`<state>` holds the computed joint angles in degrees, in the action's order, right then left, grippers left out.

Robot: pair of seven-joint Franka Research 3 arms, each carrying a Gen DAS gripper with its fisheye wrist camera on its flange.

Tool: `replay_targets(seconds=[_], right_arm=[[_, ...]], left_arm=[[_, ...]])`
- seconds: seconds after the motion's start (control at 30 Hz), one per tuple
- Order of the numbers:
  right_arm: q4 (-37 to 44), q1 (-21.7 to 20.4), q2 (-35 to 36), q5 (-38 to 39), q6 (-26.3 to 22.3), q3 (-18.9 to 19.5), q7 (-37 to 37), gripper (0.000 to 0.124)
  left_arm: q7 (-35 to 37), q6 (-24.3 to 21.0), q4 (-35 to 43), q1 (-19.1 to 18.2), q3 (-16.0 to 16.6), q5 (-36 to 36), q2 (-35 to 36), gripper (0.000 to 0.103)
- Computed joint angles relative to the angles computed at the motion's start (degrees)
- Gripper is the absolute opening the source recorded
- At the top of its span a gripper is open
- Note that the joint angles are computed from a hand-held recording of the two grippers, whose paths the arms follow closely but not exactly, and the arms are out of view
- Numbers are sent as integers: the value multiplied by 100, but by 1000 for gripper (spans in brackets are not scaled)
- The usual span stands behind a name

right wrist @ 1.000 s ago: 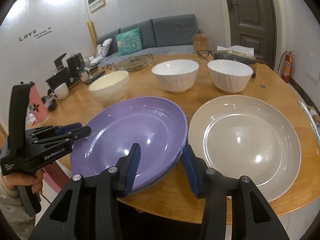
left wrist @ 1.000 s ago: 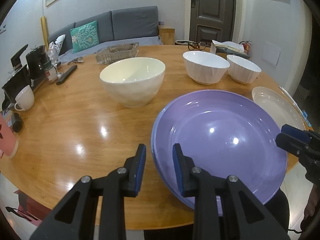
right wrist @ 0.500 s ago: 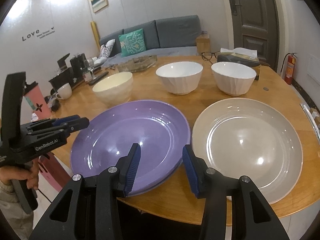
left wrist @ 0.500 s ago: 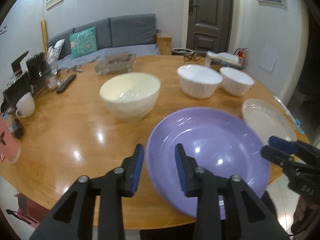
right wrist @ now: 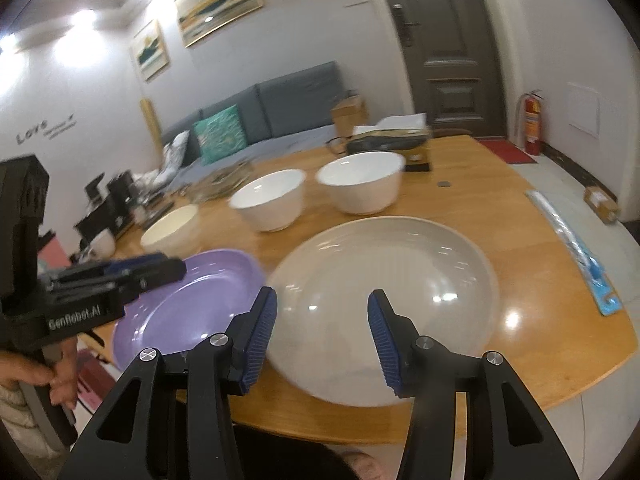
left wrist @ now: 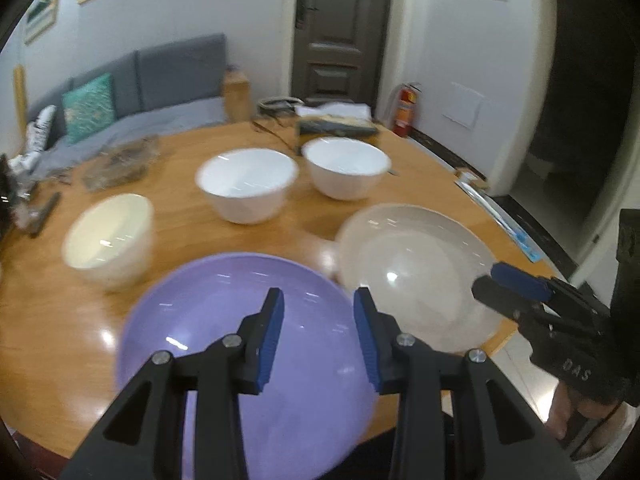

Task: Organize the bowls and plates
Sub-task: 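Open both grippers and move them toward the cream-white plate, then close both grippers on the cream-white plate rim and lift it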

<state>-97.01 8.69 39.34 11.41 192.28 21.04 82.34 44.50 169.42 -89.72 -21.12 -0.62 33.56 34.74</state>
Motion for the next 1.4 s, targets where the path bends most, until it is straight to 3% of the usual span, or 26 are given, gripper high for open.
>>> replay_targets(seconds=[0.07, 0.2, 0.37, 0.4, 0.57, 0.6, 0.83, 1.07, 1.2, 1.4], right_arm=[[-84, -98, -22, 32, 87, 1, 51, 42], [-158, 26, -57, 230, 140, -374, 241, 43], [-72, 355, -17, 451, 53, -900, 357, 44], [-71, 473, -19, 523, 65, -1051, 374, 44], [165, 1688, 122, 1139, -250, -2520, 567, 44], [208, 1756, 160, 1148, -319, -2619, 582, 44], [557, 1443, 411, 907, -625, -2318, 582, 29], [634, 1884, 484, 913, -701, -2895, 965, 12], [498, 2219, 449, 946, -778, -3456, 1356, 12], [251, 2289, 336, 876, -683, -3657, 1613, 12]], left_arm=[[207, -136, 194, 55, -183, -117, 141, 33], [427, -387, 643, 12, -284, -270, 472, 33], [442, -704, 1005, -111, -191, -350, 750, 33], [420, -708, 1051, -119, -178, -361, 795, 33], [442, -827, 1362, -145, -152, -399, 1040, 33], [469, -866, 1427, -133, -174, -427, 1092, 33], [609, -885, 1592, -97, -222, -555, 1228, 33], [676, -840, 1589, -73, -245, -626, 1238, 33], [724, -819, 1595, -91, -252, -651, 1251, 33], [741, -747, 1634, -171, -168, -580, 1281, 38]])
